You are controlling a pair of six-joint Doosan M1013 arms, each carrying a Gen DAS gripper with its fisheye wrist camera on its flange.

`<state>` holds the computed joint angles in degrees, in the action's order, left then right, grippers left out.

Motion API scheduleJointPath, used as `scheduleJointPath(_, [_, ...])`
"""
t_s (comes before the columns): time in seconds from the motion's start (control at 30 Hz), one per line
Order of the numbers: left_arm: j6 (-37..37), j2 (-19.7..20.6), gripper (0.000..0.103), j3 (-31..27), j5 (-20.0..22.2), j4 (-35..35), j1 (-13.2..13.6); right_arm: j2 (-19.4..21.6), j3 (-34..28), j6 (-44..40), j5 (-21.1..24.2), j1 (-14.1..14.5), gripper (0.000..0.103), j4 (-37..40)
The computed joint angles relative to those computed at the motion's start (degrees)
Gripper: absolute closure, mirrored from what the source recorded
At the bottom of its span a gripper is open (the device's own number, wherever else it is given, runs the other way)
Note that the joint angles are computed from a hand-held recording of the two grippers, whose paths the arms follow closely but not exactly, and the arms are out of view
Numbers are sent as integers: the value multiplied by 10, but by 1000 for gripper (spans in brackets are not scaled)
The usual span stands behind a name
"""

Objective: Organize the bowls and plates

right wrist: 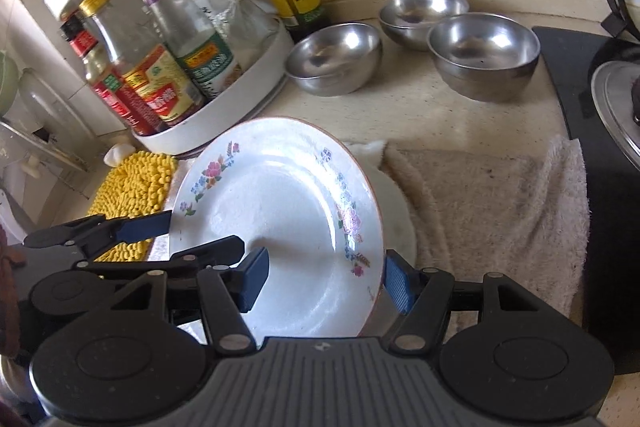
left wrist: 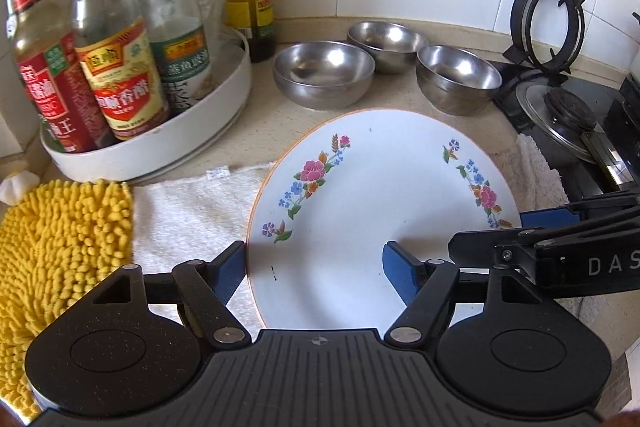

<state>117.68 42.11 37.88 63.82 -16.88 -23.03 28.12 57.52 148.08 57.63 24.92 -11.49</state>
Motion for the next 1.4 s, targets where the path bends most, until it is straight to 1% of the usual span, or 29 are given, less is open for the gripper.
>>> scheduleJointPath(0.17, [-7, 5, 25, -6, 1, 5, -6, -4, 10, 1, -5, -6, 28, 2])
scheduleJointPath(0.43, [-22, 18, 26, -27, 16, 19, -13, -4, 17, -15, -8, -16, 28, 20])
scheduleJointPath(0.7, [-33, 29, 27, -43, 24, 24, -15, 2, 11, -23, -3, -20, 28, 23])
scheduleJointPath(0.87, [-35, 35, 27, -52, 29, 28, -15, 3, 11, -25, -11, -21, 28, 12])
scheduleJointPath(0.97, [-32, 37, 27, -55, 30, 21, -14, 3, 7, -14, -11, -18, 28, -27])
scheduleJointPath(1.03, [-31, 34, 28, -53, 21, 15, -12, 3, 6, -2, -8, -20, 27, -38])
scheduleJointPath(1.13, [-23, 29, 21, -46, 3, 11, -12, -2, 10, 11, -7, -22, 26, -50])
scheduleJointPath(1.23, [-22, 31, 22, -51, 3, 12, -12, -5, 13, 18, -7, -22, 23, -57])
scheduleJointPath(1.4, [-20, 30, 21, -50, 0, 10, -13, -10, 19, 12, -17, -23, 23, -53])
